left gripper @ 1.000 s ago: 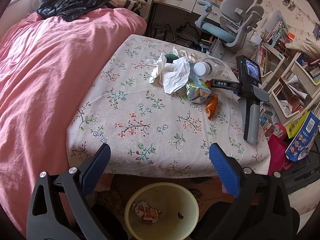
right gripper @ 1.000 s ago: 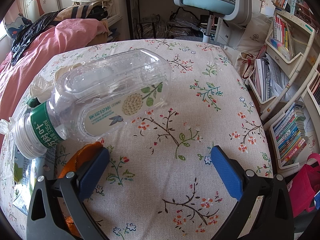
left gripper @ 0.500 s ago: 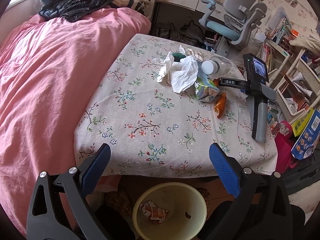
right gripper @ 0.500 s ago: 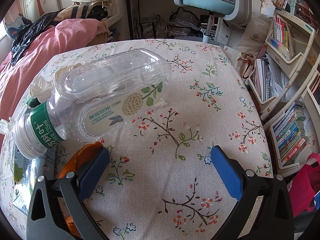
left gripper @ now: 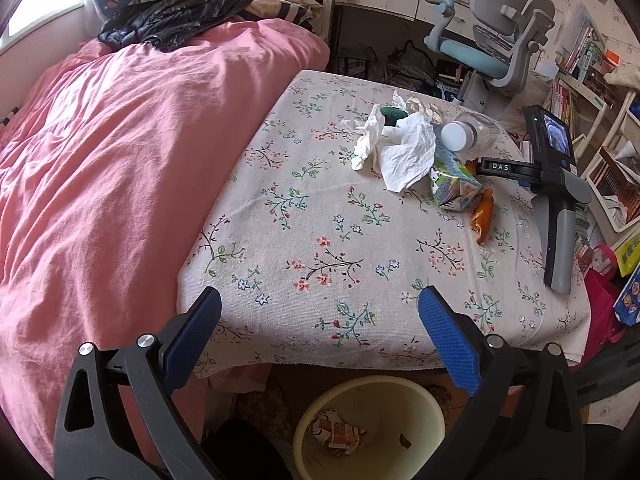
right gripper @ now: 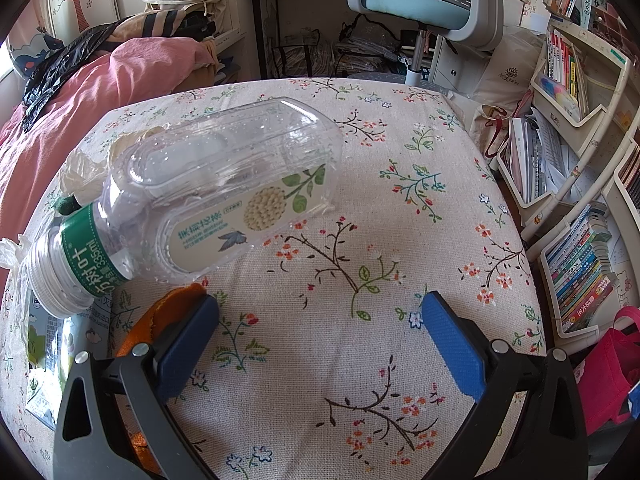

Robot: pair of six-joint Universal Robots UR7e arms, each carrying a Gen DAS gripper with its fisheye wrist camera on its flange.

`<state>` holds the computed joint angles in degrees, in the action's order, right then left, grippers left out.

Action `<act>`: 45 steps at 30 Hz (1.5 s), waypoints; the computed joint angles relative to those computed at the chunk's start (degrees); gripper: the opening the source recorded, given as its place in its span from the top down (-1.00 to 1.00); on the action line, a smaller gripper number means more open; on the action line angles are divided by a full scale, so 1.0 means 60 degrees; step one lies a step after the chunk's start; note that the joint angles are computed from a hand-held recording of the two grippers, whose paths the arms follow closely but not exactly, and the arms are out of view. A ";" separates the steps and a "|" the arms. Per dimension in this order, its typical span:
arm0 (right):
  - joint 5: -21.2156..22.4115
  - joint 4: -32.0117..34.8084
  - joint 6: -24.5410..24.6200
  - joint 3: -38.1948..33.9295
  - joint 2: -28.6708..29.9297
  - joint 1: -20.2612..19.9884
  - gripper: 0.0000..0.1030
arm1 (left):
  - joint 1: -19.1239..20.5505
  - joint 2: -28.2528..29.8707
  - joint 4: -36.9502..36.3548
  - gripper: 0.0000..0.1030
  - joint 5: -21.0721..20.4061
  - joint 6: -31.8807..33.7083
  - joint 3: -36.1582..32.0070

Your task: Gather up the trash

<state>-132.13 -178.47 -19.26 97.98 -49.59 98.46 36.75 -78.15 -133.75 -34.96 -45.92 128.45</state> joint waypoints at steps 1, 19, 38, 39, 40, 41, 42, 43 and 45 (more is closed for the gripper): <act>0.0001 0.0000 -0.0001 0.0002 -0.0002 0.0000 -0.89 | 0.0036 0.0006 0.0116 -0.85 0.0036 -0.0114 -0.0032; 0.0001 -0.0005 -0.0003 0.0013 -0.0011 -0.0001 -0.89 | 0.0167 0.0207 -0.0044 -0.85 0.0014 0.0179 -0.0183; -0.0006 -0.0008 0.0000 -0.0007 0.0011 0.0003 -0.89 | 0.0676 0.0565 -0.2087 -0.85 0.0140 0.1664 -0.0493; -0.0006 -0.0008 0.0000 -0.0007 0.0011 0.0003 -0.89 | 0.0768 0.0589 -0.2236 -0.85 0.0074 0.1709 -0.0533; -0.0005 -0.0018 -0.0003 0.0026 -0.0015 0.0000 -0.89 | 0.0845 0.0645 -0.2374 -0.85 0.0027 0.1746 -0.0583; -0.0004 -0.0013 -0.0002 0.0011 -0.0003 0.0001 -0.89 | 0.0932 0.0735 -0.2580 -0.85 -0.0025 0.1859 -0.0647; -0.0005 -0.0012 -0.0003 0.0002 0.0004 0.0001 -0.89 | 0.1001 0.0845 -0.2761 -0.85 -0.0046 0.1990 -0.0716; -0.0004 -0.0013 -0.0004 0.0006 0.0002 0.0001 -0.89 | 0.1070 0.0996 -0.2990 -0.85 -0.0057 0.2206 -0.0809; -0.0004 -0.0015 -0.0004 0.0010 -0.0002 0.0000 -0.89 | 0.1187 0.1298 -0.3392 -0.85 -0.0112 0.2664 -0.1011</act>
<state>-132.16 -178.56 -19.28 98.04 -49.60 98.46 43.87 -70.36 -154.10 -35.63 -29.93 122.39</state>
